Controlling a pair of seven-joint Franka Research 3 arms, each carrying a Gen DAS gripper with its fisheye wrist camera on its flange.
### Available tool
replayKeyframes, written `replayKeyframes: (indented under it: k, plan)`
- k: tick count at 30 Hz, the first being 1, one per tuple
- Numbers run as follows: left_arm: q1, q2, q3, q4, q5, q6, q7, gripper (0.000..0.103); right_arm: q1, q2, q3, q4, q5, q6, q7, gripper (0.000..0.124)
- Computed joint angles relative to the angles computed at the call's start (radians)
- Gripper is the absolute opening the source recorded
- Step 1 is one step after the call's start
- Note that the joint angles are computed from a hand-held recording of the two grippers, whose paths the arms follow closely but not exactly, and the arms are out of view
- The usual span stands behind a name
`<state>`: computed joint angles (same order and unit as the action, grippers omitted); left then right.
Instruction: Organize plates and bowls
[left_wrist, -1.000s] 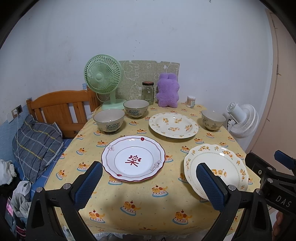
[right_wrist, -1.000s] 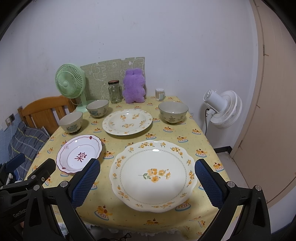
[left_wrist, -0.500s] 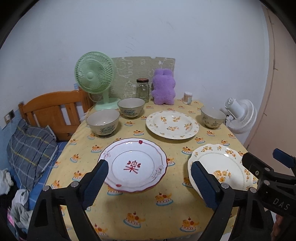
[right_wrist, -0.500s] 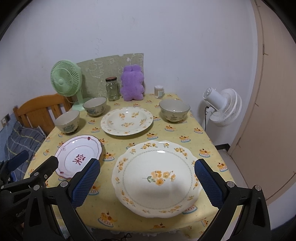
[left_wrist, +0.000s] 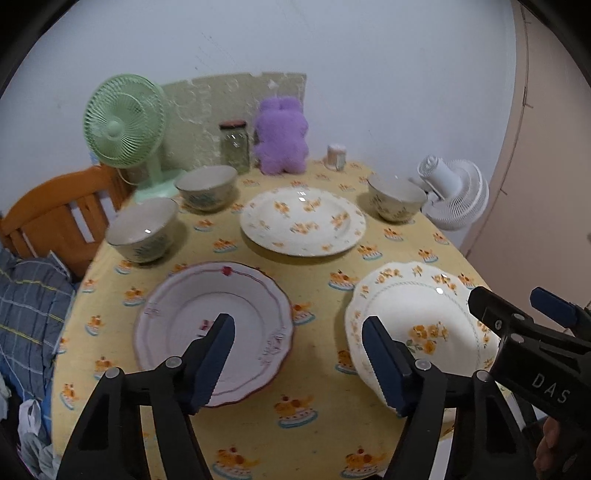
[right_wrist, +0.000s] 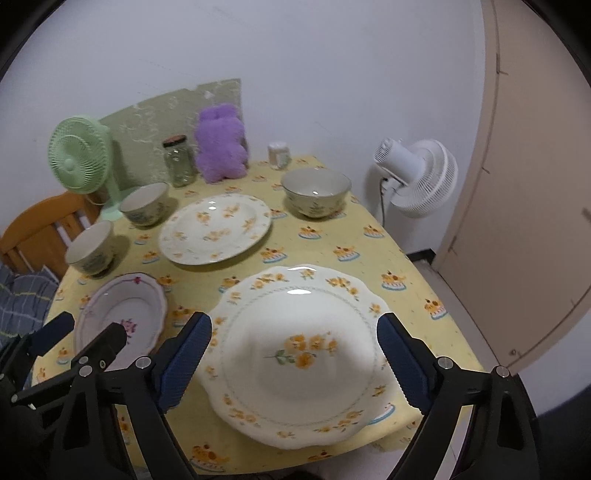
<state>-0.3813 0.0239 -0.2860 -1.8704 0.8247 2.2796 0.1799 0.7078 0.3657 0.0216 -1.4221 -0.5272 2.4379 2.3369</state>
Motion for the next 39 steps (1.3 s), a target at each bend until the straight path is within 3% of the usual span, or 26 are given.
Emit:
replayKeyframes:
  k: [5, 10, 18, 21, 27, 31, 34, 39]
  plan:
    - [-0.018, 0.104, 0.009, 0.098, -0.033, -0.019, 0.022, 0.068, -0.038, 0.049, 0.002, 0.037, 0.061, 0.001, -0.075, 0.091]
    - [-0.060, 0.221, 0.032, 0.232, -0.088, -0.094, 0.052, 0.065, -0.076, 0.108, 0.005, 0.092, 0.174, -0.023, -0.190, 0.085]
    - [-0.103, 0.349, 0.072, 0.375, -0.167, -0.129, 0.096, 0.063, -0.105, 0.201, -0.012, 0.199, 0.293, -0.100, -0.319, 0.078]
    - [-0.113, 0.389, 0.081, 0.426, -0.205, -0.164, 0.118, 0.057, -0.113, 0.235, -0.017, 0.245, 0.320, -0.137, -0.347, 0.077]
    - [-0.127, 0.420, 0.097, 0.466, -0.244, -0.209, 0.110, 0.055, -0.125, 0.282, -0.019, 0.307, 0.365, -0.200, -0.404, 0.072]
    - [-0.132, 0.443, 0.102, 0.497, -0.261, -0.239, 0.113, 0.054, -0.132, 0.341, -0.015, 0.401, 0.397, -0.284, -0.449, 0.065]
    - [-0.147, 0.474, 0.108, 0.547, -0.261, -0.296, 0.130, 0.053, -0.132, 0.371, -0.020, 0.449, 0.410, -0.324, -0.463, 0.060]
    - [-0.149, 0.488, 0.116, 0.572, -0.266, -0.315, 0.134, 0.053, -0.120, 0.423, -0.031, 0.539, 0.410, -0.376, -0.483, 0.060]
